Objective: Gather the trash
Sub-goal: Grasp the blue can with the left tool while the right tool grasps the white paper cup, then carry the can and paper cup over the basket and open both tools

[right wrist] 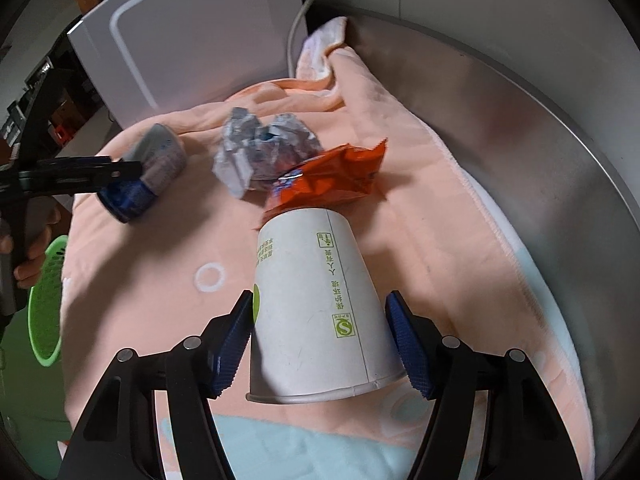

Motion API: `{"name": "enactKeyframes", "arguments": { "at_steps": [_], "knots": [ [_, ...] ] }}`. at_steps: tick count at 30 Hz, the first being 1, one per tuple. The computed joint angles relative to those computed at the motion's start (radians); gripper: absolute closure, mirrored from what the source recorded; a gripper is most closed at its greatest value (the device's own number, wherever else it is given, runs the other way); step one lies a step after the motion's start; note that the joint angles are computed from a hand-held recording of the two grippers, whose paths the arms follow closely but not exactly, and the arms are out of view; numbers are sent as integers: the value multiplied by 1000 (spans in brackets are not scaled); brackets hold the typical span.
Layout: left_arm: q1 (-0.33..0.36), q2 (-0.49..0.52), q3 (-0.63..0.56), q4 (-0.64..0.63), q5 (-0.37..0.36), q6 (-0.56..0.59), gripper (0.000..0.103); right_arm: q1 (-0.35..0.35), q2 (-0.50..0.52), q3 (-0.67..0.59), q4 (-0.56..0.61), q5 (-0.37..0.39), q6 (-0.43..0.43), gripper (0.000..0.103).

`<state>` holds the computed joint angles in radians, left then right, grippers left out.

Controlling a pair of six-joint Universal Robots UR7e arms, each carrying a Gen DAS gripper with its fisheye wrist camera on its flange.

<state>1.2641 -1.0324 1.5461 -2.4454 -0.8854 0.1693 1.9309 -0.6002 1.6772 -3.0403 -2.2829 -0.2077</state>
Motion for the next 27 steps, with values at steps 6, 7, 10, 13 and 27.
{"name": "enactKeyframes", "arguments": {
  "at_steps": [6, 7, 10, 13, 27],
  "knots": [
    [-1, 10, -1, -14, 2, 14, 23, 20, -9, 31, -30, 31, 5, 39],
    [0, 12, -4, -10, -1, 13, 26, 23, -9, 37, -36, 38, 7, 39],
    [1, 21, -6, -17, -9, 16, 32, 26, -5, 42, -46, 55, 10, 39],
    [-3, 16, 12, -41, -4, 30, 33, 32, -3, 58, -56, 72, 22, 39],
    [-12, -174, 192, -114, -25, 6, 33, 63, 32, 77, -63, 164, 60, 39]
  ]
}}
